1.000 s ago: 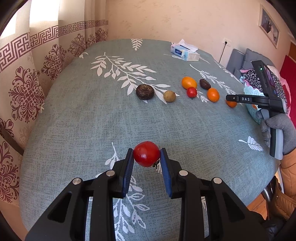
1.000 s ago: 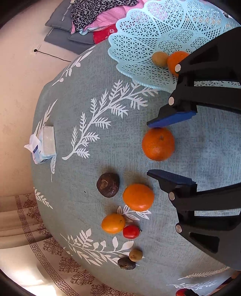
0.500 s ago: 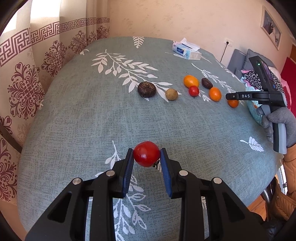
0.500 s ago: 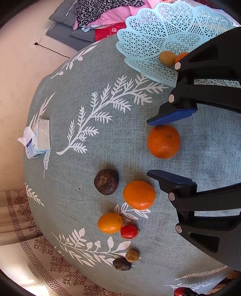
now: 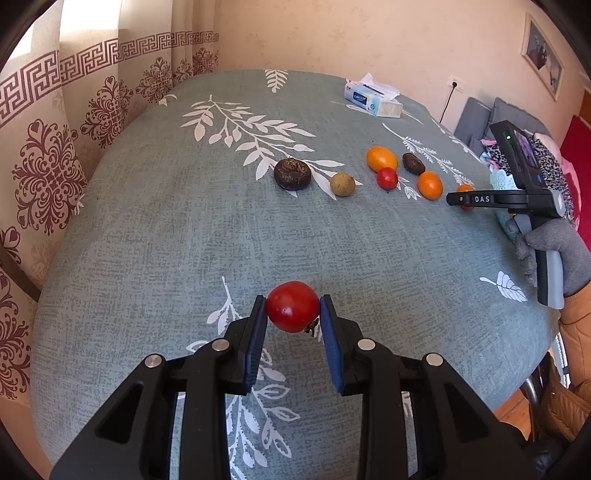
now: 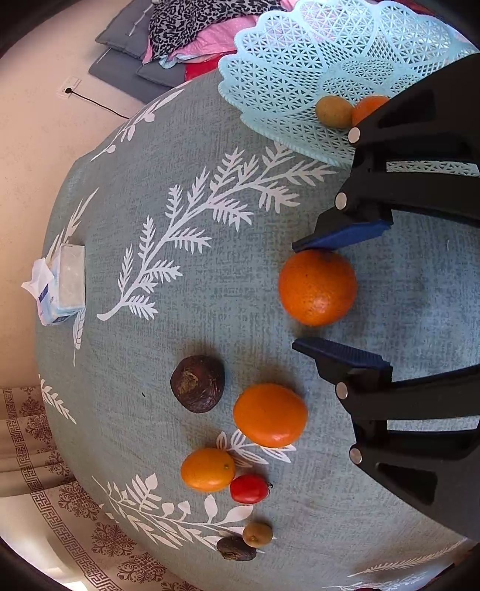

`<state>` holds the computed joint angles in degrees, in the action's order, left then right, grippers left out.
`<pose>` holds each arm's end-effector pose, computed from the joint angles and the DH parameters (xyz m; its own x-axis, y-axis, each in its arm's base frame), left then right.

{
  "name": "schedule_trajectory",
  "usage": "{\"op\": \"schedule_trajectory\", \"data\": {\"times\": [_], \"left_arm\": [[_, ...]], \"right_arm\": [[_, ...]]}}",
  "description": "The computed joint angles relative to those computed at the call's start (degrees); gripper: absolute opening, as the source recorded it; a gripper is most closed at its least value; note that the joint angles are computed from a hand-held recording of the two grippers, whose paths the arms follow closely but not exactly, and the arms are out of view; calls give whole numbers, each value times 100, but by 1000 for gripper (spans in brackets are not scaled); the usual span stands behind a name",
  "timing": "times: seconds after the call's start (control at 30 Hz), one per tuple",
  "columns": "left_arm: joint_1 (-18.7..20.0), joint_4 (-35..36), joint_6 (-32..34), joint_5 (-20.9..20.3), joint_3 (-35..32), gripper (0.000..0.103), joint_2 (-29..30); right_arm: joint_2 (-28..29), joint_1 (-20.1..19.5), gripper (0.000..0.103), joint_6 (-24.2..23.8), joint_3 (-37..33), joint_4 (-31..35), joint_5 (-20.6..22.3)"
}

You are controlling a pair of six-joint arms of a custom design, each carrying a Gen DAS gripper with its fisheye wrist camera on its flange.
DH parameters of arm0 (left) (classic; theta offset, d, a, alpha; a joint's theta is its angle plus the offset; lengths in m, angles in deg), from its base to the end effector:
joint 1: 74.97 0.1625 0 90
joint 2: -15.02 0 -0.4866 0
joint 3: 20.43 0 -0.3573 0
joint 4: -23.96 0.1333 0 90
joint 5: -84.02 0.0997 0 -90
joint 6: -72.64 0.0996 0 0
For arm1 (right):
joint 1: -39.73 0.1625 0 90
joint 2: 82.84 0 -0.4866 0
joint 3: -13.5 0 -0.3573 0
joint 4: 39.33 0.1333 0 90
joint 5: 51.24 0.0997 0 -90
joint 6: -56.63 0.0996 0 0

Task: Organize fruits
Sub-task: 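Carry the tomato and orange over the blue basket and open both tools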

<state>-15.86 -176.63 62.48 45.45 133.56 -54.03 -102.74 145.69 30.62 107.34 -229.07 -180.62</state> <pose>0.0158 -0.3850 0.2482 -0.7793 -0.1073 -0.6174 0.3305 0.7667 -0.5504 0.2543 -0.6342 -0.0411 -0.6276 -0.3320 0.7042 -0.5817 0.8012 -0.1407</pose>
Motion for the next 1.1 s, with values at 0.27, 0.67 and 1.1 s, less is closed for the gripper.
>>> {"op": "schedule_trajectory", "data": {"times": [0.27,0.67,1.1], "left_arm": [[-79,24,16,18,-12,29,48],[-414,121,124,58,-132,29,160],[-822,211,379,-95,-543,29,595]], "right_arm": [[-501,85,39,293,558,-242,794],[-1436,-148,39,467,1744,-1603,1239],[-2085,-753,40,735,2790,-2846,1443]]}}
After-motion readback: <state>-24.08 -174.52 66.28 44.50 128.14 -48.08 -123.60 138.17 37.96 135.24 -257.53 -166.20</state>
